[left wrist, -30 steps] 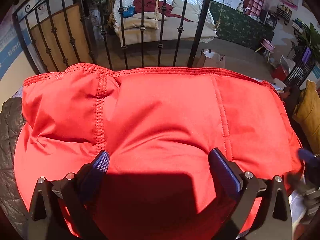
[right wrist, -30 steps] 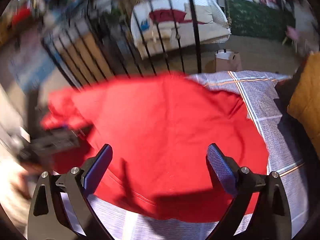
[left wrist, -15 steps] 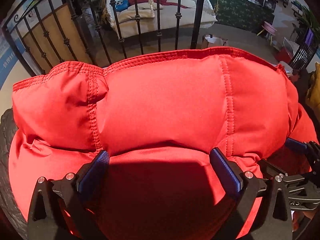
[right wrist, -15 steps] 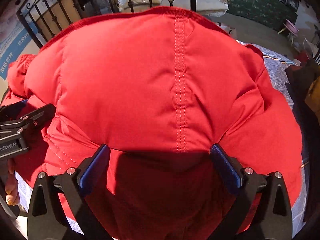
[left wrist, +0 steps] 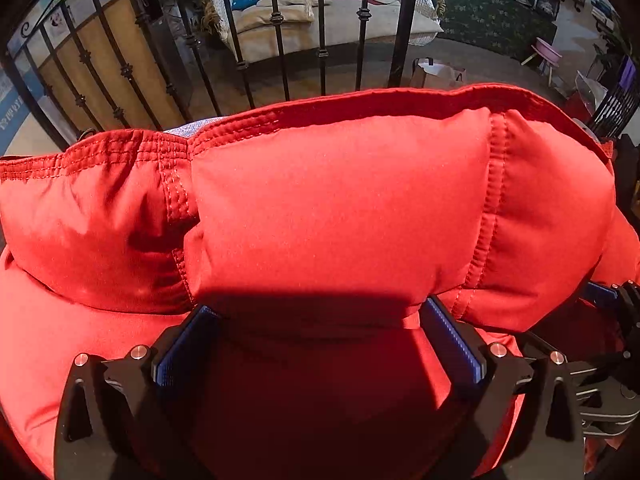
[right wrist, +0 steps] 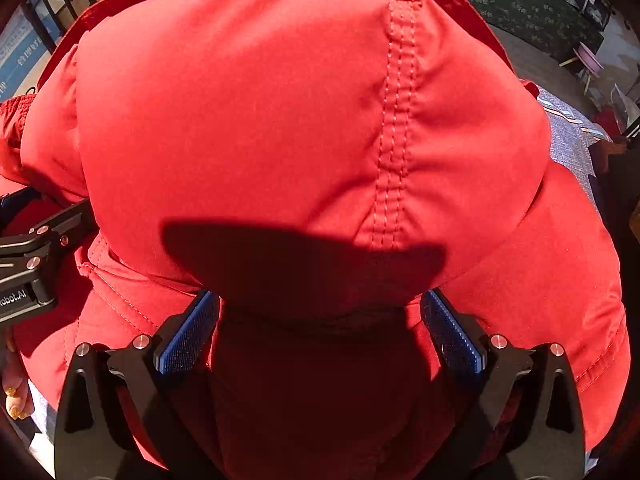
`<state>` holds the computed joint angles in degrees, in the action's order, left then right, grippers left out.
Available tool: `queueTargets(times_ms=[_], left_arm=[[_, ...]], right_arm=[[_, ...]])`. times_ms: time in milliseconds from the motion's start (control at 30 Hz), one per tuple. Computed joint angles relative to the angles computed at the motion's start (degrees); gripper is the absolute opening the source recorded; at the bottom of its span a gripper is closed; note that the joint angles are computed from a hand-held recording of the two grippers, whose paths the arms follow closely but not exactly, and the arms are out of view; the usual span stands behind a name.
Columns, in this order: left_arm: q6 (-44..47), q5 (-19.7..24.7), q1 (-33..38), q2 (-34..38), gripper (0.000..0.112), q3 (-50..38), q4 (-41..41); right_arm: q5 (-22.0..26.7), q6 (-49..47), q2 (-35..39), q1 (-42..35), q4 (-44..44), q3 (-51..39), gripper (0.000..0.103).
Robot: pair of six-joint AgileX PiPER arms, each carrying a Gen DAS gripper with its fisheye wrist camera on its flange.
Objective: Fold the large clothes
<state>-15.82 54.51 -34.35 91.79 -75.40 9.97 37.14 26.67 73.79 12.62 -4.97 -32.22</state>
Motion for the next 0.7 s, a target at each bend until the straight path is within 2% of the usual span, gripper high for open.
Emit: queueTargets(times_ms=[467,700], left_arm=[[-1.5,-4.0,0.0,1.1,0.099,2.0,1.5],[-3.2,-4.9,-0.5,1.9,0.099,2.1,3.4]], right_arm=[[0.8,1.7,5.8,1.1,-1.2,-4.8,0.099],[0.7,7.0,8.7,3.8,-4.2,-7.0,0.099]])
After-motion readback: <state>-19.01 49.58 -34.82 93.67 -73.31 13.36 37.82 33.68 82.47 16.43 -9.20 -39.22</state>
